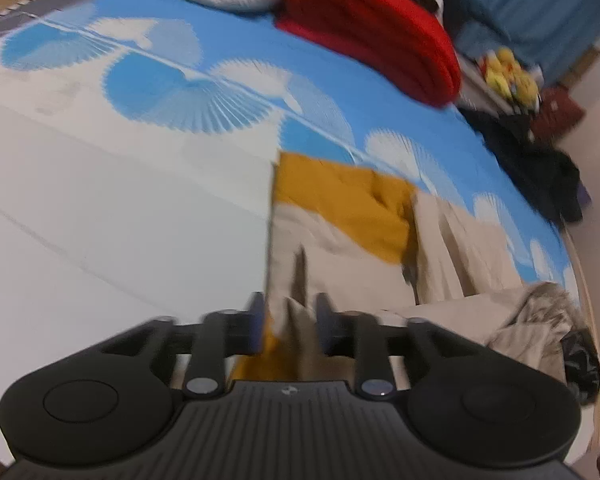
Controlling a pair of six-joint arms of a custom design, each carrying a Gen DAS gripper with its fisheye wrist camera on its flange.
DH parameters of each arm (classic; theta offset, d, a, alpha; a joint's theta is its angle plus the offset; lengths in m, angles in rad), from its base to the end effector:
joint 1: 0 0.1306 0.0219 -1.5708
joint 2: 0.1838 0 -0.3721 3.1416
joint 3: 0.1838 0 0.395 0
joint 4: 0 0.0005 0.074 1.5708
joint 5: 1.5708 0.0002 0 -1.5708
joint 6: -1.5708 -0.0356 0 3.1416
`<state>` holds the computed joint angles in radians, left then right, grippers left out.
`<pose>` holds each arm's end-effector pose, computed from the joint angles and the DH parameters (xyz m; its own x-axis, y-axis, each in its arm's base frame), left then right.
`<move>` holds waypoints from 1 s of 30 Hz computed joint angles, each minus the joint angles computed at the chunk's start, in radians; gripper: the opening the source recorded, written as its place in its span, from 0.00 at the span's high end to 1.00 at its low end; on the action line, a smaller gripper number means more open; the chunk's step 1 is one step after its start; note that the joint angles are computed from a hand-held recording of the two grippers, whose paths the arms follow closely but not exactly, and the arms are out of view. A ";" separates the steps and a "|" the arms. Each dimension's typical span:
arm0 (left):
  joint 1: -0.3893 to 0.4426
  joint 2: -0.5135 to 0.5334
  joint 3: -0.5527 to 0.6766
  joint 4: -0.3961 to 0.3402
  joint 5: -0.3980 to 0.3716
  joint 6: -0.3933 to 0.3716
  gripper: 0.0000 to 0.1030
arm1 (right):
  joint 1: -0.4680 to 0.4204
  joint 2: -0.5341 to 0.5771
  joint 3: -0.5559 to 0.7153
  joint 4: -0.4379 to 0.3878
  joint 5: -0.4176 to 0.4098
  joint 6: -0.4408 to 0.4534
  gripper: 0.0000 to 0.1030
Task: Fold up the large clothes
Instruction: 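Lift the hem with both grippers and fold it over toward the hood, then open both grippers and release the folded hem onto the jacket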
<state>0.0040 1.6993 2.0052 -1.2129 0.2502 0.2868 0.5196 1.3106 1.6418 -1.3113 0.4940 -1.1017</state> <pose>0.5796 -0.0070 0.5181 -0.7975 -0.2773 -0.5358 -0.0802 0.9290 -0.3614 0.3780 0.1962 0.5425 -0.5114 0.6122 -0.6030 0.5491 0.7726 0.3187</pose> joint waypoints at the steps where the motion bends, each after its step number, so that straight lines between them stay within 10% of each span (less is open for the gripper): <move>1: 0.007 -0.012 -0.012 0.009 -0.003 0.009 0.62 | 0.005 -0.011 -0.007 -0.002 0.019 -0.002 0.87; 17: -0.048 -0.046 -0.034 -0.105 -0.182 -0.230 0.44 | 0.048 -0.114 -0.086 -0.099 -0.025 0.048 0.66; 30: -0.033 0.006 -0.031 -0.095 -0.123 -0.215 0.34 | 0.040 -0.084 -0.139 -0.034 -0.085 0.108 0.49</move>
<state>-0.0290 1.7052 1.9746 -1.3074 0.1267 0.0720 0.5596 1.2267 1.5029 -1.3455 0.4090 -0.9935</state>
